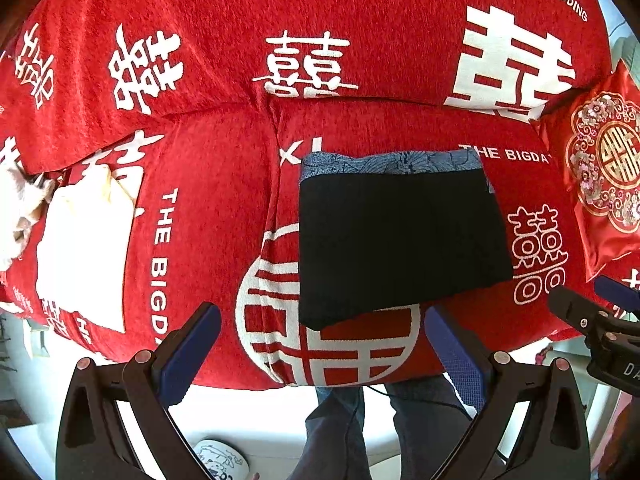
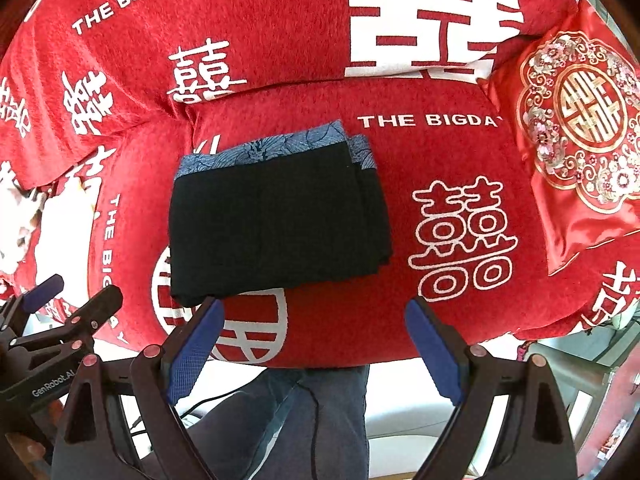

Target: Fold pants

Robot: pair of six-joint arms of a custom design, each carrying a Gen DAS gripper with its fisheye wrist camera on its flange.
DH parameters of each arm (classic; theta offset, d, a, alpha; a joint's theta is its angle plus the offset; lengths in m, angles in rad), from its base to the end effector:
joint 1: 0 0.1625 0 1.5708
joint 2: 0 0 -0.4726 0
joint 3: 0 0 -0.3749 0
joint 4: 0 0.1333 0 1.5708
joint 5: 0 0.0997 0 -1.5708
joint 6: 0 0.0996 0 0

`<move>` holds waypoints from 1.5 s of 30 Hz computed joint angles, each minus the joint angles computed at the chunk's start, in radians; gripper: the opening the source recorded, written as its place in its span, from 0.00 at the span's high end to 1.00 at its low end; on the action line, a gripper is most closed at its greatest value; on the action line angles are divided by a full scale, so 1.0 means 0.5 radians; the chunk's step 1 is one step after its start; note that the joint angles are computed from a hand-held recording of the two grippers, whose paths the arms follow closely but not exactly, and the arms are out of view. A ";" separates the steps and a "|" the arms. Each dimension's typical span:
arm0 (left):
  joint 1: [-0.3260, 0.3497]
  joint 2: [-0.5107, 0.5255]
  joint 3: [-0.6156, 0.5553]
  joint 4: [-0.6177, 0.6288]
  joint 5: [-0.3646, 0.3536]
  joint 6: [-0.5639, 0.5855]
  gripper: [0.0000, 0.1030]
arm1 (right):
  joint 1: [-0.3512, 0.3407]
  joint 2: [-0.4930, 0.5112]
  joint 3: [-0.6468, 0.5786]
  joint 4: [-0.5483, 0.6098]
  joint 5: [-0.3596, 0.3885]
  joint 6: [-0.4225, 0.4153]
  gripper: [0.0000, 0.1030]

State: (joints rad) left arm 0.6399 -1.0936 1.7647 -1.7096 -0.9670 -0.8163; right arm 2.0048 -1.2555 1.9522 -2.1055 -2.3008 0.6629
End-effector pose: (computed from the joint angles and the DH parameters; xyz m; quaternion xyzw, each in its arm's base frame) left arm -0.3318 -0.4837 0.2279 0.1308 0.9152 -0.0587 0.3767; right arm 0.2796 -0.4441 0.2819 -0.0776 -0.9283 0.1210 0.3430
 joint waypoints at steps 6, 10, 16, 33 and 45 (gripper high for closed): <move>-0.015 0.021 -0.021 0.039 0.040 0.003 0.01 | 0.021 0.033 -0.041 0.084 -0.068 0.018 0.09; -0.018 0.032 -0.031 0.056 0.042 0.013 0.01 | 0.026 0.054 -0.068 0.119 -0.094 0.008 0.09; -0.018 0.049 -0.047 0.062 0.037 0.013 0.01 | 0.034 0.072 -0.092 0.154 -0.123 -0.009 0.09; -0.020 0.064 -0.057 0.051 0.033 0.067 0.01 | 0.039 0.080 -0.099 0.162 -0.129 -0.002 0.09; -0.021 0.047 -0.040 0.027 0.037 0.038 0.01 | 0.028 0.097 -0.103 0.159 -0.122 -0.040 0.09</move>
State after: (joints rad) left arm 0.6296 -1.0702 1.7447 -1.6963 -0.9486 -0.7975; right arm 2.0190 -1.2069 1.9009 -2.0259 -2.3619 0.6431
